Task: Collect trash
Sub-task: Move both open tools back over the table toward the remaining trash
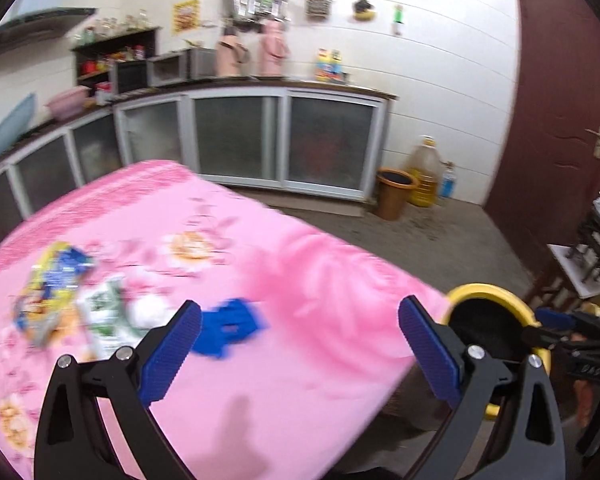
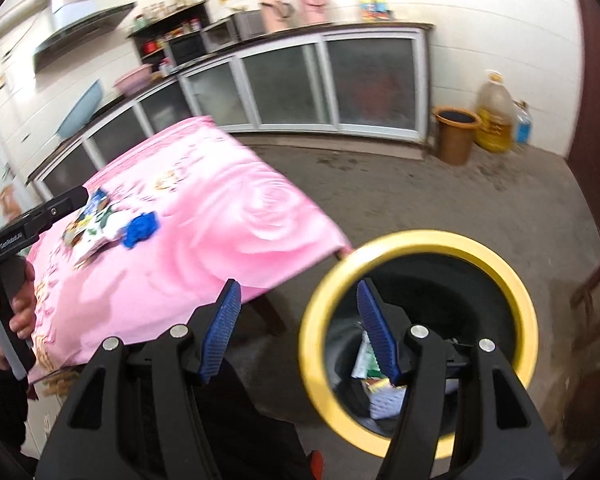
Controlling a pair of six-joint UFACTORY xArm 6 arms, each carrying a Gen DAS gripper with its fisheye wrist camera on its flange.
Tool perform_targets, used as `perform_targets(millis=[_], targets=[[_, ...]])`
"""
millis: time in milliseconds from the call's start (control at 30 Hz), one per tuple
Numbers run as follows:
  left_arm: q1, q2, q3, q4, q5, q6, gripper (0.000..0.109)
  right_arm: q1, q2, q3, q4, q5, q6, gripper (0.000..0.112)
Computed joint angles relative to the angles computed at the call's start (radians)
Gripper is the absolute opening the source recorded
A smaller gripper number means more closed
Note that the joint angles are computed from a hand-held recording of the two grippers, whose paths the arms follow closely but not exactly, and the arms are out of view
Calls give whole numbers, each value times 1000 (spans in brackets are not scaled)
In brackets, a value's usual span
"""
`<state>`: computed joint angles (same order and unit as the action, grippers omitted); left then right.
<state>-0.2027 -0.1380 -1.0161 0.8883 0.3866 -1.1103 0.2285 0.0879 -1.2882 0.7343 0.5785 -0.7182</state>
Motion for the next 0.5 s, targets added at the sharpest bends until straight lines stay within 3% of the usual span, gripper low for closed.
perform_targets(millis=[367,500], targets=[[192,-293,270,20,132,7,95,150,59,-87,8,9,-80,60],[237,-344,334,7,127,49,95,195,106,-144,-23,12,-84,60]])
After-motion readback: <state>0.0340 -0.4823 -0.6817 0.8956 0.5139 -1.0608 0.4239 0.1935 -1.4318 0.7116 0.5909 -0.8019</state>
